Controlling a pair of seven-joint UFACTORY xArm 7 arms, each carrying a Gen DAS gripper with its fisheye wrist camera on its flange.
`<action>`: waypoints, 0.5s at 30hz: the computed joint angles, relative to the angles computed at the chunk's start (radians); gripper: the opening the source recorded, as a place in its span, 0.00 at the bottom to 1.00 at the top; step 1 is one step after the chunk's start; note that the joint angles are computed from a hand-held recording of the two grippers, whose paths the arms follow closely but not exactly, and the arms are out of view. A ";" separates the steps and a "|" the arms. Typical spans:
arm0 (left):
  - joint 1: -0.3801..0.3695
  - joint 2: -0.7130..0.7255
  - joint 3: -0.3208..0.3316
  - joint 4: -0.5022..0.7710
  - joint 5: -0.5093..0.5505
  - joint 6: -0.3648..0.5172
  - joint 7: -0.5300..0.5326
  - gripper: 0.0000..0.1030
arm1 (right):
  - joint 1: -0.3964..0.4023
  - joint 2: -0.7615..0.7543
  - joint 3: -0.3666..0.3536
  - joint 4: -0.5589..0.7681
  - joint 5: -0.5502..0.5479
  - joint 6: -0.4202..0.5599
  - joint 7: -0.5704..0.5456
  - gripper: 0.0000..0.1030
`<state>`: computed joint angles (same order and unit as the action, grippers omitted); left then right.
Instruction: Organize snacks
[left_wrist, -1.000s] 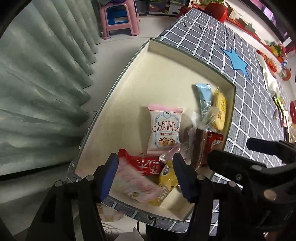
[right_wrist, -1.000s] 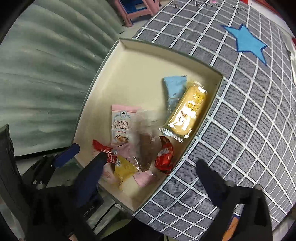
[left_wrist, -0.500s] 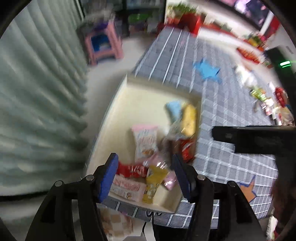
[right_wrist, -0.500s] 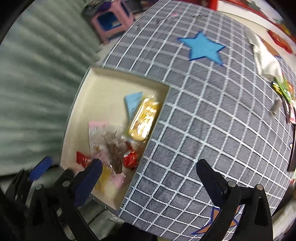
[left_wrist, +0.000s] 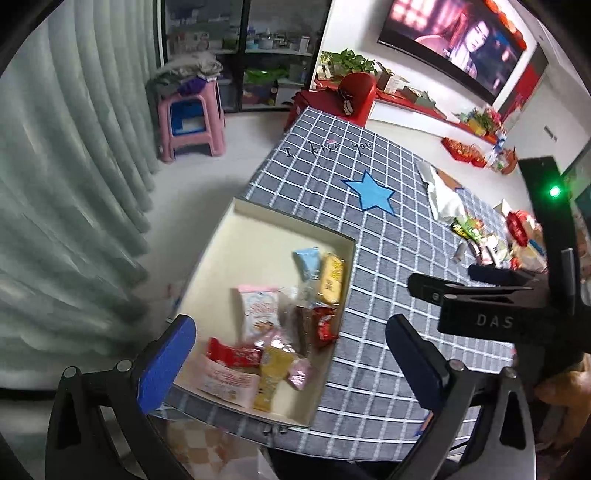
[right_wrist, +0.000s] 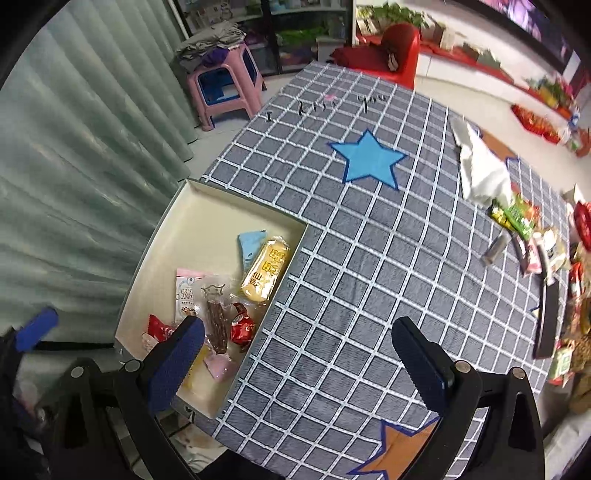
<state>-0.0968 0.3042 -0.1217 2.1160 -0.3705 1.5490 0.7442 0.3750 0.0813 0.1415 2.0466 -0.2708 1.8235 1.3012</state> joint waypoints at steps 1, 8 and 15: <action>-0.004 -0.004 0.001 -0.002 0.012 -0.012 0.007 1.00 | 0.008 0.018 0.005 0.033 -0.018 0.020 -0.009 0.99; -0.028 -0.033 0.008 -0.042 0.078 -0.048 0.018 1.00 | 0.063 0.109 -0.018 0.176 -0.059 0.075 -0.080 0.99; -0.032 -0.066 0.018 -0.105 0.121 -0.053 0.054 1.00 | 0.071 0.141 -0.034 0.192 -0.006 0.063 -0.124 0.99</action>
<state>-0.1283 0.2383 -0.1037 2.0111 -0.2492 1.4965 0.7977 0.4457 0.2222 0.1075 2.2385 -0.2764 1.8866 1.1775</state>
